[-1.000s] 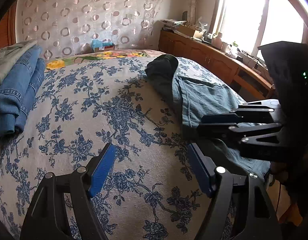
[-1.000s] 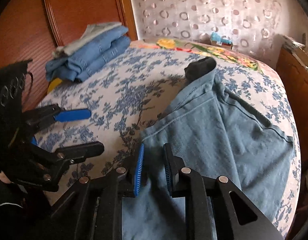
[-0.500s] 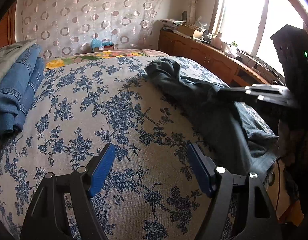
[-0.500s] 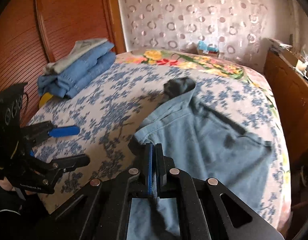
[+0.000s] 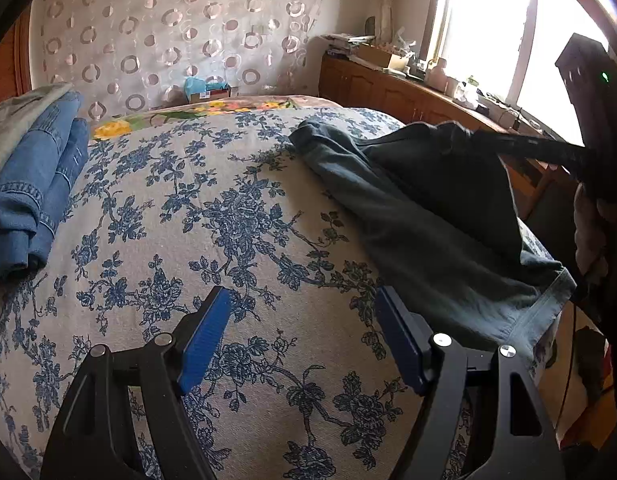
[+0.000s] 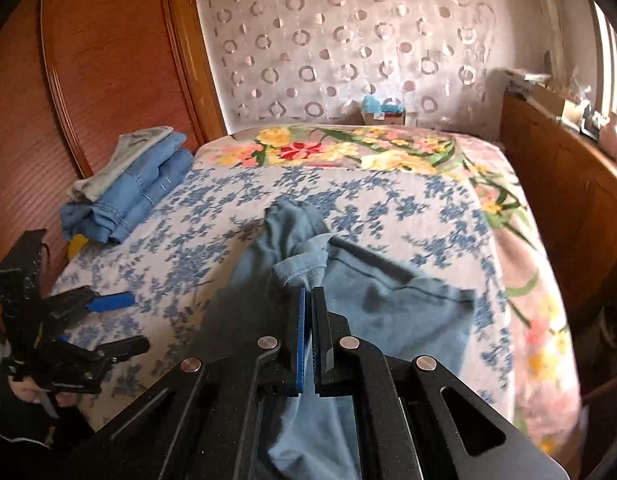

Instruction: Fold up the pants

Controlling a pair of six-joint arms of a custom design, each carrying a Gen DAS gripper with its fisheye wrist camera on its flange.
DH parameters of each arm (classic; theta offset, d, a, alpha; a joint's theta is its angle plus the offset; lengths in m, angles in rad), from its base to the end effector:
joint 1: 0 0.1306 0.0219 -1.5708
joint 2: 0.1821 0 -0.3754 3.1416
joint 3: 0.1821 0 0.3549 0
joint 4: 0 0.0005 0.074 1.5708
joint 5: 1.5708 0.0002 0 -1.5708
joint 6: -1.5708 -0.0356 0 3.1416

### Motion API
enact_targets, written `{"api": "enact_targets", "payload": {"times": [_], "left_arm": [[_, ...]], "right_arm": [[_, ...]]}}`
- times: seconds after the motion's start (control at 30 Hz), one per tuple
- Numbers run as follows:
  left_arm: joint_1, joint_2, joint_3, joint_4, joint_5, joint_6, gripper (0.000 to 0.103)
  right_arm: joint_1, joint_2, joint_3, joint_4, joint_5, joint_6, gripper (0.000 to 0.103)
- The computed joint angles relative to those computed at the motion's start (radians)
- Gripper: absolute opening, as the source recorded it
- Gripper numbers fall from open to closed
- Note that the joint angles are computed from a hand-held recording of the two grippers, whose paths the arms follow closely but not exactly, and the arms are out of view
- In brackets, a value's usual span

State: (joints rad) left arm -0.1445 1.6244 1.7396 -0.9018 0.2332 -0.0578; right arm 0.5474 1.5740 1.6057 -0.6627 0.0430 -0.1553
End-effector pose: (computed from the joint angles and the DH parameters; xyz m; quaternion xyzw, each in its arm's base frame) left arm 0.5318 -0.0862 0.4594 0.1369 0.9087 -0.1239 0.3745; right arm 0.4571 0.2763 0.4460 -0.1641 0.8762 0.1378 0.4316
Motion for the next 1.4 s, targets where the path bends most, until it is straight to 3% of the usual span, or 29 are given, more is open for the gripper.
{"api": "enact_targets", "payload": {"times": [0.23,0.43,0.57,0.67,1.2,1.33,1.4], "left_arm": [[-0.009,0.001,0.004,-0.001,-0.007,-0.003,0.076],[-0.021,0.01,0.023,-0.008,-0.007,-0.013,0.076],[-0.034,0.028,0.051,-0.018,-0.007,-0.019,0.076],[-0.048,0.045,0.076,-0.032,-0.01,-0.025,0.076],[-0.087,0.103,0.14,-0.098,-0.056,-0.036,0.076],[-0.091,0.116,0.157,-0.127,-0.055,-0.034,0.076],[-0.09,0.12,0.162,-0.128,-0.055,-0.034,0.076]], "right_arm": [[-0.048,0.029,0.035,-0.033,0.104,0.033,0.002],[-0.098,0.039,0.026,-0.043,0.113,-0.022,0.003],[-0.106,0.053,0.033,-0.045,0.086,-0.022,0.013],[-0.113,0.083,0.065,-0.062,0.066,-0.006,0.031],[-0.168,0.207,0.224,-0.16,0.004,0.042,0.031],[-0.17,0.202,0.216,-0.157,-0.03,0.046,0.021],[-0.174,0.199,0.212,-0.155,-0.054,0.05,0.008]]}}
